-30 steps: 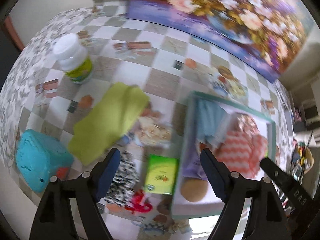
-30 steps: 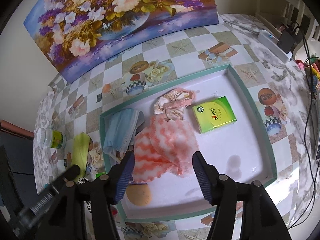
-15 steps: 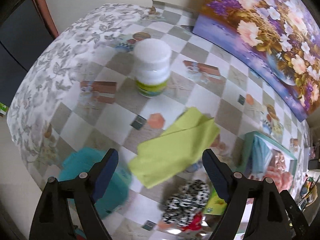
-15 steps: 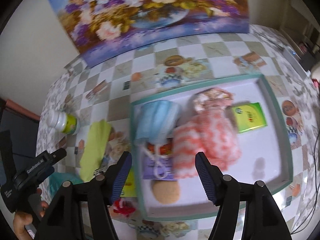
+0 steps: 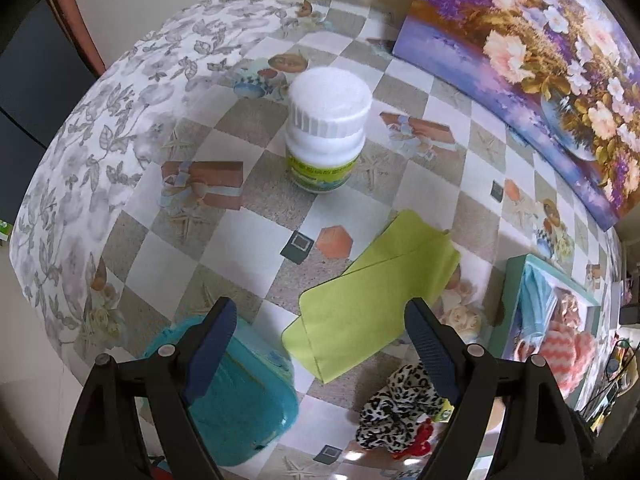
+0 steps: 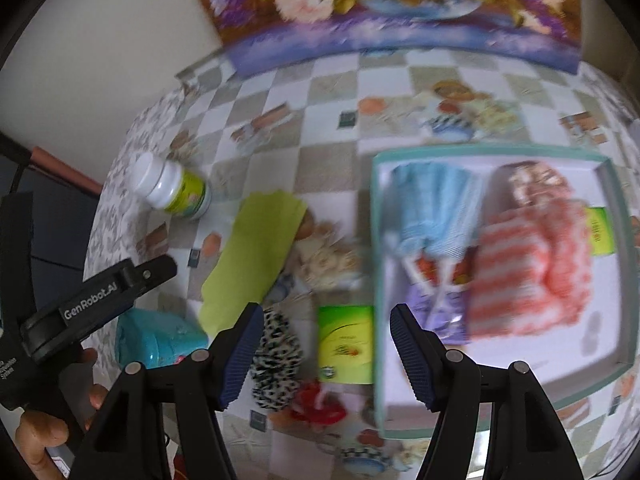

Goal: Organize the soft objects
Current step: 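Grasp the leopard-print scrunchie with the right gripper while the left moves to the green cloth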

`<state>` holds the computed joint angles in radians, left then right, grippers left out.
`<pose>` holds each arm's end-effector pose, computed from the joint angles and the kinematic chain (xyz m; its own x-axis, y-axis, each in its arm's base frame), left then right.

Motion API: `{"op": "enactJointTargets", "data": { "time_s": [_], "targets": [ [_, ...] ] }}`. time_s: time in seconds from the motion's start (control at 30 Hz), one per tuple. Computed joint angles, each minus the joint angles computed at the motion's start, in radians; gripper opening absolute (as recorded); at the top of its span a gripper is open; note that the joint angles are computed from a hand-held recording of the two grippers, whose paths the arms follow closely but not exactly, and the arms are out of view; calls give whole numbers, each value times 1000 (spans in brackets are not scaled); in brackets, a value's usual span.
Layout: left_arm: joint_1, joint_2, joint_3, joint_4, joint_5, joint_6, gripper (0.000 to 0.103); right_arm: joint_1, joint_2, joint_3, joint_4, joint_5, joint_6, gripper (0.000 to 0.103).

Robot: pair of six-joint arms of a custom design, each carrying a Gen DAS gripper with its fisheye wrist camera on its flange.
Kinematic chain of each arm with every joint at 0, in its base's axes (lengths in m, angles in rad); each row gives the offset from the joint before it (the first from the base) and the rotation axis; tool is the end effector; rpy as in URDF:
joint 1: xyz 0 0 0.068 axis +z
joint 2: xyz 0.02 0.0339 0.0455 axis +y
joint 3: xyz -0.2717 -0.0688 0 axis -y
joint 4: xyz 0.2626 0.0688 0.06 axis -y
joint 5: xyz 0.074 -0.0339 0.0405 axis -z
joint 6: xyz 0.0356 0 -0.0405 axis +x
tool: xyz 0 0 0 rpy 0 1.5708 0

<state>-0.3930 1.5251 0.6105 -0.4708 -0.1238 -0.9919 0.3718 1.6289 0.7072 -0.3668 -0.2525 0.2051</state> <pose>0.2192 -0.0861 0.1060 -0.7972 -0.5687 -0.2024 -0.5636 0.8214 -0.0879 0.2507 0.1073 0.1076 -0.9609 -0.1630 -0.2239 -0.2256 0.9295 0.2916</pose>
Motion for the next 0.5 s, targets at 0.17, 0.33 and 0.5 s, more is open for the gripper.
{"op": "enactJointTargets", "data": {
  "time_s": [0.17, 0.33, 0.5],
  "targets": [
    [34, 23, -11, 39, 31, 43, 86, 82, 75, 14, 33, 11, 40, 69],
    [69, 54, -21, 93, 74, 81, 86, 155, 136, 29, 56, 30, 57, 69],
    [81, 80, -20, 121, 95, 89, 86, 192, 185, 45, 67, 43, 61, 60]
  ]
}}
